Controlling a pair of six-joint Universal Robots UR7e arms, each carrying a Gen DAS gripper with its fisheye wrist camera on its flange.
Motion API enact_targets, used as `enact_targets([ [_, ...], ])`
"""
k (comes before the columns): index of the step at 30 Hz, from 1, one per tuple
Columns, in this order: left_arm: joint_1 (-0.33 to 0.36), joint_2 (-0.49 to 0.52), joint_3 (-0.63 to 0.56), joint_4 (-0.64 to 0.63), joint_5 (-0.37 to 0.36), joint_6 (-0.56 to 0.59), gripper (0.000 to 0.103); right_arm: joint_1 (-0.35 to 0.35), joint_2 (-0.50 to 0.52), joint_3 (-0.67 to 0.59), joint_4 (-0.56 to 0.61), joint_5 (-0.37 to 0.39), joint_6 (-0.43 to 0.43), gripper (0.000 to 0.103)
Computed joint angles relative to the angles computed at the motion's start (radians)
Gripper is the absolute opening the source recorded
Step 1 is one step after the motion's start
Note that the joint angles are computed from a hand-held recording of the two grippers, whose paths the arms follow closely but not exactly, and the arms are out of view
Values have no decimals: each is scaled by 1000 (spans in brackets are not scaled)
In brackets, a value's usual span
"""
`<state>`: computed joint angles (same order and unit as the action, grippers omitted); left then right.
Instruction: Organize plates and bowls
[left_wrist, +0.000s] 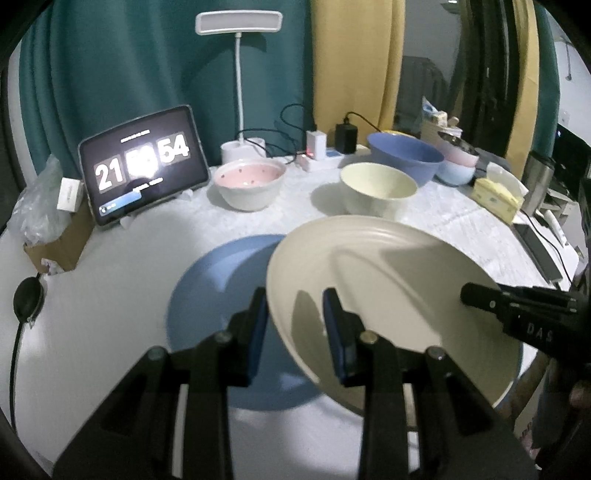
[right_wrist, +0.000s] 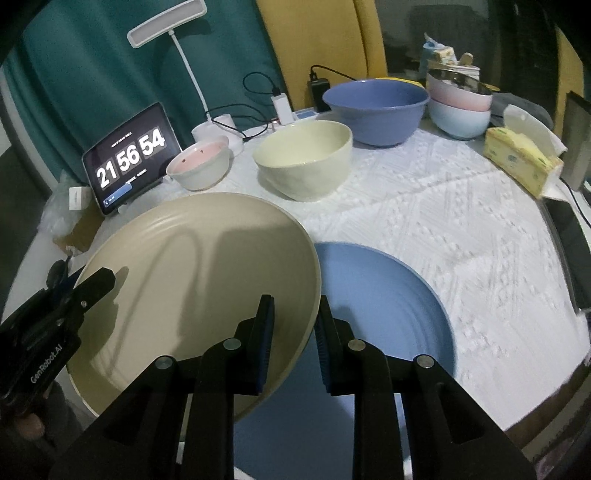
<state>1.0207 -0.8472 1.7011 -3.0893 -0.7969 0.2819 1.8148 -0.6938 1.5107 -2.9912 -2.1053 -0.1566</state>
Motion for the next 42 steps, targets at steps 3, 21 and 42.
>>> enact_targets([
  [3, -10, -2, 25, -7, -3, -3, 31, -3, -20, 39, -27, -9, -2, 24],
  [21, -45, 24, 85, 58, -33, -41, 31, -35, -108, 196, -169, -70, -26, 24],
  [42, -23, 112, -4, 179, 1, -99, 37, -74, -49, 164, -265, -136, -129, 24],
])
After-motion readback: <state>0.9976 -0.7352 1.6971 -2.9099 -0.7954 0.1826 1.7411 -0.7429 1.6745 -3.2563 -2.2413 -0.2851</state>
